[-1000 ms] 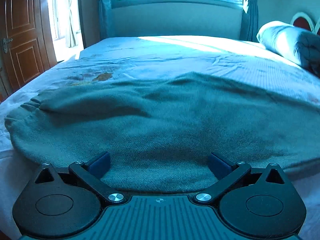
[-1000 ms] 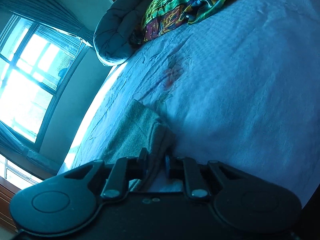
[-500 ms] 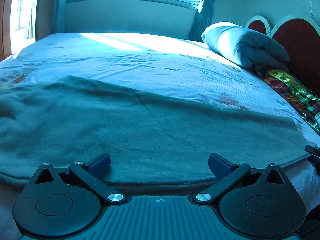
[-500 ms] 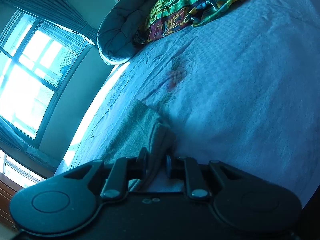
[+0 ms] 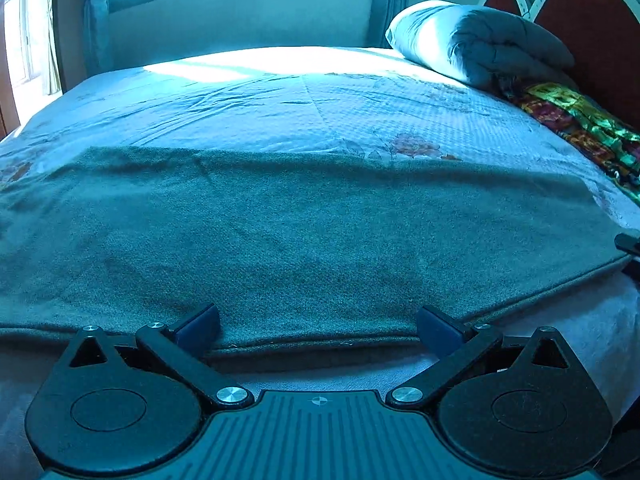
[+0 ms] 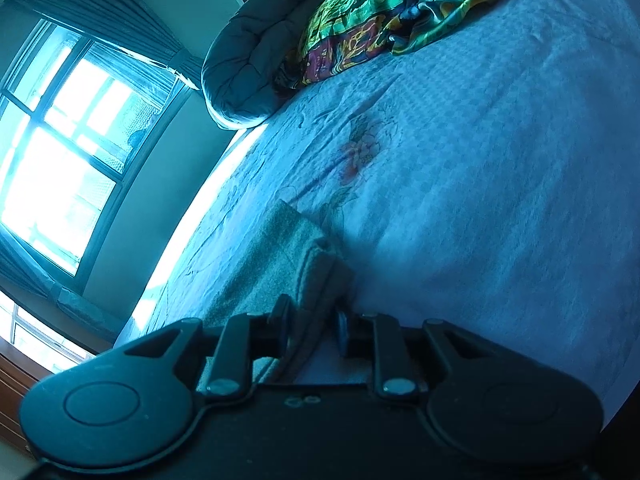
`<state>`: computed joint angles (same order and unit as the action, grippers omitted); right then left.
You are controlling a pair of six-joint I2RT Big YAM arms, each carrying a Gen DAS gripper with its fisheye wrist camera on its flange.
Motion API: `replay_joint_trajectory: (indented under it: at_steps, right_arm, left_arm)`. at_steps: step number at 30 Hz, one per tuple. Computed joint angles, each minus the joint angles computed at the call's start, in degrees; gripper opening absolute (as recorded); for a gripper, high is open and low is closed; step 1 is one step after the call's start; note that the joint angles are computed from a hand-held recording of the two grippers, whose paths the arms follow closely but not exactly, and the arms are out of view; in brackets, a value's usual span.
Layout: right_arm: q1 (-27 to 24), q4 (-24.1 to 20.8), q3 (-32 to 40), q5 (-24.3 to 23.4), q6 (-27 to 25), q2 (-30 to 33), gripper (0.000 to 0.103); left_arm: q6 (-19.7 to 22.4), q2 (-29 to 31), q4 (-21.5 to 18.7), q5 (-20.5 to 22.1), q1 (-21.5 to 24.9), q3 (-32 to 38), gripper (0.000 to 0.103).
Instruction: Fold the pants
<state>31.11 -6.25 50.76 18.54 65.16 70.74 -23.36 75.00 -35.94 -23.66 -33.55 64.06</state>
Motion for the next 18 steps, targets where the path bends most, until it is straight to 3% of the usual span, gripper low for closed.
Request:
replay_joint_trajectory:
  at_steps: [2,8,10,12,15,18]
  right_arm:
    - [0.06,0.01,-0.10,0.07,-0.18,0.00,0.012]
    - [1.83,-7.05,4.81,3.76,-5.14,1.10,0.008]
    - [2.97,-7.43,6.61,4.95,-7.45,0.93,0.008]
    - [5.35,-7.87,10.42,6.02,-13.20,1.56,0.008]
    - [9.78,-8.37,18.07,6.22,-21.83,5.41,0.008]
    - [14.65,-9.64,27.50,6.09,-27.20,12.36,0.008]
  left_arm:
    - [0.29,0.10,1.16,-0.74,-0.31,-0.74,0.103]
    - [0.54,1.35,0.73,-3.85,-1.40,-0.05,0.103]
    - [0.92,0.26,1.58,-1.77,-0.49,-0.56,0.103]
    - [3.05,-2.73,2.90,0.18,1.66,-2.32,0.103]
    - [6.18,-9.53,4.04,1.68,8.66,-6.54,0.103]
    - [10.47,-16.01,3.36,4.19,19.85,-9.82,0.103]
